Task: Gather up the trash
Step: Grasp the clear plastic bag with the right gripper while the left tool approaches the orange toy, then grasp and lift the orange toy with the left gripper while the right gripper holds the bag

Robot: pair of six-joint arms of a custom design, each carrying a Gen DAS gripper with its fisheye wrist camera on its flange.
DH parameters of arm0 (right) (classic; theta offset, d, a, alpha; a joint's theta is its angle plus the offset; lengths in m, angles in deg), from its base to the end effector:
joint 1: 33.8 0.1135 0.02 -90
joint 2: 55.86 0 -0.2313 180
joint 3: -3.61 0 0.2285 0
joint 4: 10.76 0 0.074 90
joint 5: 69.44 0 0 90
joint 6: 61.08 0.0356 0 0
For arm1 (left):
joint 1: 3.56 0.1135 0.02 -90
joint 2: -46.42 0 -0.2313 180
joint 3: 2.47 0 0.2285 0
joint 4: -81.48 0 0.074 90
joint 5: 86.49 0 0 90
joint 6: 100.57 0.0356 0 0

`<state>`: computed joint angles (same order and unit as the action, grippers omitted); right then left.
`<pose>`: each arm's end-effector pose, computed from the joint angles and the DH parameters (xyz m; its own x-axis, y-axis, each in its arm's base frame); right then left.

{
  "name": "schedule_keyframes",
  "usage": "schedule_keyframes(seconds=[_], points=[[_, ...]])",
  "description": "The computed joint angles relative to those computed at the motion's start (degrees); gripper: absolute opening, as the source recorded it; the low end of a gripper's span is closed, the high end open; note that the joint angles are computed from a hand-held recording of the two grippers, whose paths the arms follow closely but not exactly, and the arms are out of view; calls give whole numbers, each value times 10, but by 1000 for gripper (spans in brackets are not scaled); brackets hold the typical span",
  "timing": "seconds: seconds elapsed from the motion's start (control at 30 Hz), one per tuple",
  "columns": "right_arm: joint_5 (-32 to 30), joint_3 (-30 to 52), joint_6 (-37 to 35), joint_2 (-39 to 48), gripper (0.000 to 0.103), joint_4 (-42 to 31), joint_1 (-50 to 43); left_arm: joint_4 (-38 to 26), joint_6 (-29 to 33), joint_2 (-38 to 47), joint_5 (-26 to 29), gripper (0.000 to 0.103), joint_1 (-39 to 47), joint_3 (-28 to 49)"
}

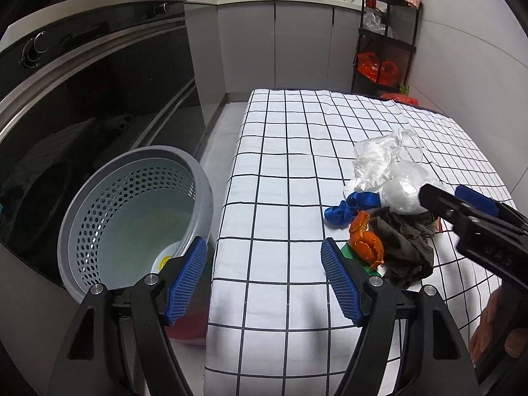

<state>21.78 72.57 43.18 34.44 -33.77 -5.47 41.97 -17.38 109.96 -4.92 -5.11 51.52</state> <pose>0.2754 0.1476 0.1850 -0.7099 -0.1030 -0.6967 -0.2953 0.9416 0.1617 0.2139 -0.0006 0.2002 -0.7416 -0.0973 -0.6638 -0.1583 0.9869 0.0323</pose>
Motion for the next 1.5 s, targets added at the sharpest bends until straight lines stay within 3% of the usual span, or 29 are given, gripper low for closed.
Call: schedule_keyframes(seconds=[0.23, 0.27, 0.3, 0.37, 0.5, 0.77, 1.03, 1.4, 1.5], points=[[27, 73, -14, 83, 76, -25, 17, -4, 0, -9, 4, 74, 9, -2], [31, 79, -10, 91, 72, -27, 18, -4, 0, -11, 5, 75, 10, -3], [28, 81, -10, 95, 59, -28, 17, -5, 0, -13, 6, 75, 12, -4], [19, 82, -8, 97, 48, -29, 14, -5, -1, -14, 8, 76, 13, -5], [5, 46, -3, 65, 39, -10, 9, 0, -1, -2, 15, 76, 11, -3], [-38, -81, 38, -90, 38, 20, -39, 18, -9, 33, 33, 78, -16, 2], [-67, -166, 53, -206, 38, -7, -83, 64, -19, 87, 35, 80, -64, 4], [-78, -180, 55, -212, 38, -9, -86, 111, -35, 144, 11, 80, -95, 14], [-74, -181, 58, -204, 38, -7, -79, 114, -37, 150, 17, 69, -94, 16]])
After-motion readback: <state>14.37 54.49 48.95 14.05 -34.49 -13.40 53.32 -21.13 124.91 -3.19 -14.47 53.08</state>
